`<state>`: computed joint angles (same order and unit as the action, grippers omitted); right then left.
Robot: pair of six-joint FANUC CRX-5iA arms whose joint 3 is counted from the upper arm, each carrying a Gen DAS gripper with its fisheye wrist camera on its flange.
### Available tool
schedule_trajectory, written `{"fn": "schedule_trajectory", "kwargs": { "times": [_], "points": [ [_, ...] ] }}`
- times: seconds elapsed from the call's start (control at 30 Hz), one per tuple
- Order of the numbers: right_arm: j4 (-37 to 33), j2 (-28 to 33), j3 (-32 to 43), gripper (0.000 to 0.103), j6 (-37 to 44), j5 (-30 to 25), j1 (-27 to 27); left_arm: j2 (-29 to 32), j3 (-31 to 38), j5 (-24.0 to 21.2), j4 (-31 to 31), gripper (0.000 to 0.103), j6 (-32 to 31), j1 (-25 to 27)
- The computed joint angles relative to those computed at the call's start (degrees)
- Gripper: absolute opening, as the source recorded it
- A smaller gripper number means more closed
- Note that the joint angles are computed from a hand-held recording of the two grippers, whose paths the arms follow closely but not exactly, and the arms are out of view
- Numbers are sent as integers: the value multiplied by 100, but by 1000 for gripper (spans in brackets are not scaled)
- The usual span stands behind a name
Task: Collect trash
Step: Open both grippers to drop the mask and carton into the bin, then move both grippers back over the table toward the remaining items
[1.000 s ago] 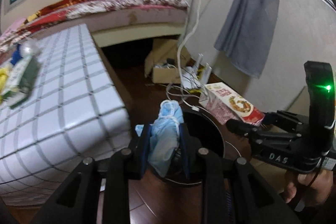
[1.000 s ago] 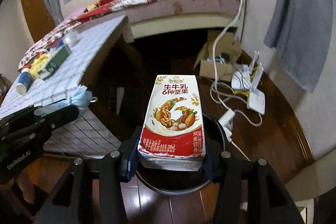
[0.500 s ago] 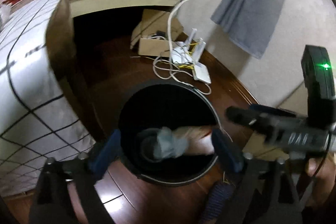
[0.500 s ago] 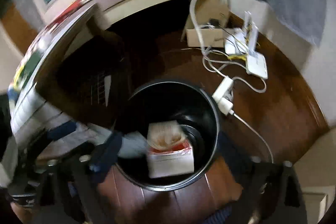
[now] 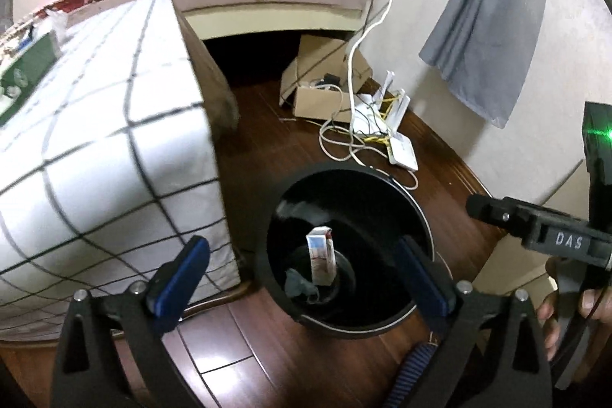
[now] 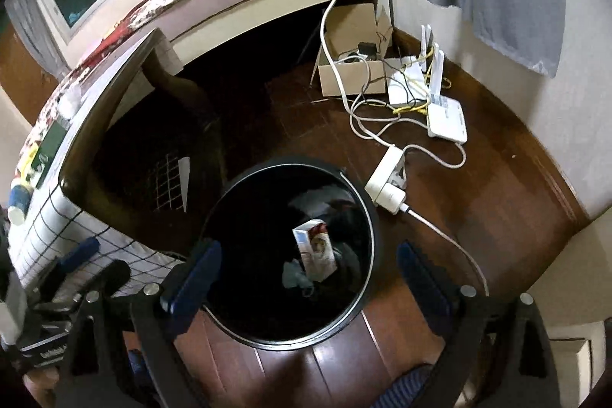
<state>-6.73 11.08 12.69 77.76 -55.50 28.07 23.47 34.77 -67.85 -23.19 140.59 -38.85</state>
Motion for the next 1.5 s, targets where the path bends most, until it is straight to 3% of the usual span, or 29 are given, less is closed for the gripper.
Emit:
{"fn": "schedule_trajectory", "kwargs": {
  "times": [0.4, 0.7, 0.9, 1.0, 1.1, 1.33, 1.5],
  "points": [
    [912, -366, -296, 96, -193, 479, 668, -419, 37, -568, -968, 100, 440, -294],
    [1314, -337, -149, 102, -377, 856, 1287, -1262, -585, -1230, -2135, 102, 1310, -466],
    [1708, -153, 47, 102, -562, 1237, 1876, -1891, -1178, -1792, -2576, 102, 1768, -409],
    [1853, 58, 296, 102, -629, 1288, 2179, -2246, -1501, -2124, -2748, 102, 1949, -337],
    [1410, 432, 1019, 102, -107, 685, 2409, -2427, -1628, -2481, -2874, 102, 2004, -264],
    [1699, 1027, 1775, 102, 62, 560, 2916, -2934, -2162, -2489, -2862, 102, 2112, 263],
    [1685, 1842, 2932, 101, 20, -6, 2975, -3135, -2498, -1878, -2482, 97, 2002, 869]
  ]
}}
